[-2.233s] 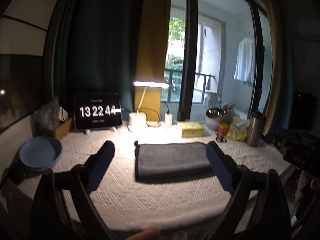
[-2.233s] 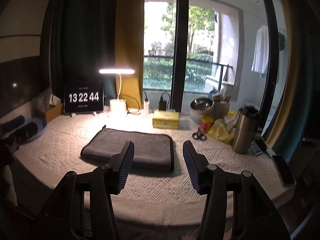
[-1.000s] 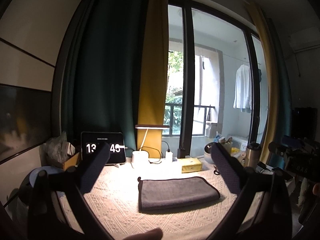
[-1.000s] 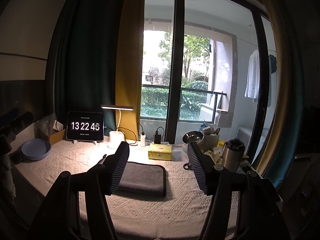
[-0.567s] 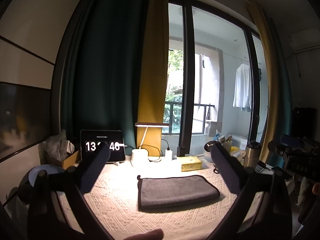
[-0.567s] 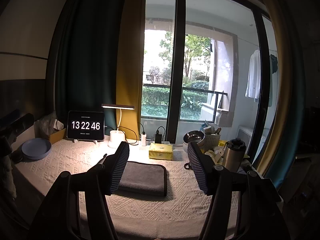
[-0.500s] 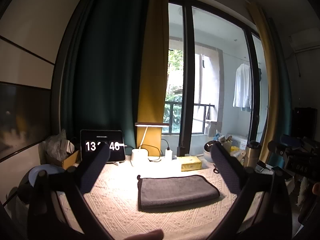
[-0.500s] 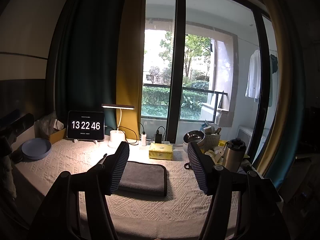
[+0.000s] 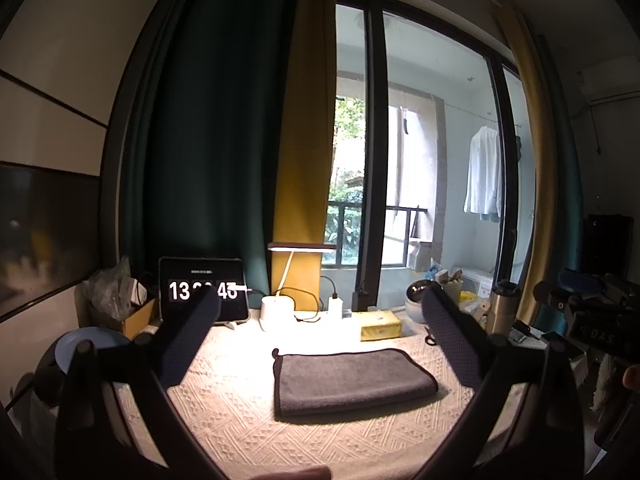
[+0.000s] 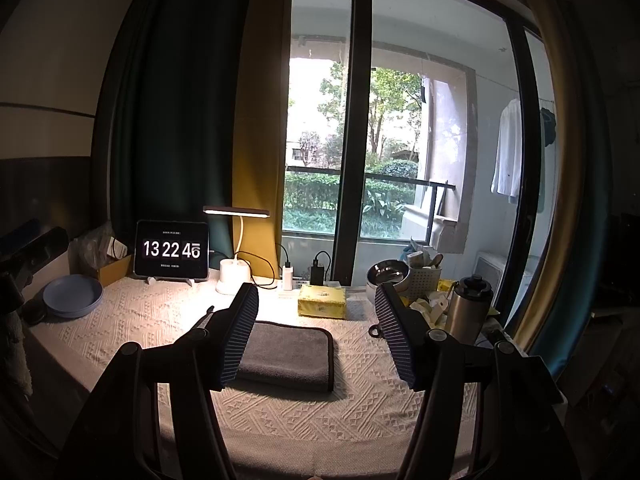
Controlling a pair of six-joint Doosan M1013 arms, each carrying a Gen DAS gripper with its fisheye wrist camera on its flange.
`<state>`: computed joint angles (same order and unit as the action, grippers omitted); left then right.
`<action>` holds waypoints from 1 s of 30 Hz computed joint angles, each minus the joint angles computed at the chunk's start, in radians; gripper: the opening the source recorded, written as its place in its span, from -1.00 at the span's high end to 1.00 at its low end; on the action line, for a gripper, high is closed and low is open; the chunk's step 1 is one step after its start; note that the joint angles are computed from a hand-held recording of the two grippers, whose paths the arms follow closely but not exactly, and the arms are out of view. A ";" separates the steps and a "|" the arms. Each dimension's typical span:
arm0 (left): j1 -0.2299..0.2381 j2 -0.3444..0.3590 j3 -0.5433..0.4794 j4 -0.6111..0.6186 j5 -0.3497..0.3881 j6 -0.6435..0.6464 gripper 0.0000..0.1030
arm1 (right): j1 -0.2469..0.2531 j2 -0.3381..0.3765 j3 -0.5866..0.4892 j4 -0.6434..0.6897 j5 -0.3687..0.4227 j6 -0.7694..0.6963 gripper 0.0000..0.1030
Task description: Fold towel
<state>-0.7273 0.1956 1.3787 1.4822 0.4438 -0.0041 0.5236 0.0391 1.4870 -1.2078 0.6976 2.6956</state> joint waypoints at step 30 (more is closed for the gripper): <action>0.004 0.008 -0.010 -0.047 -0.019 0.034 -0.98 | -0.002 0.002 0.004 0.015 -0.007 -0.012 -0.25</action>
<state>-0.7236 0.2038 1.3684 1.4352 0.4252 0.0303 0.5220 0.0416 1.4907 -1.1929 0.6909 2.6840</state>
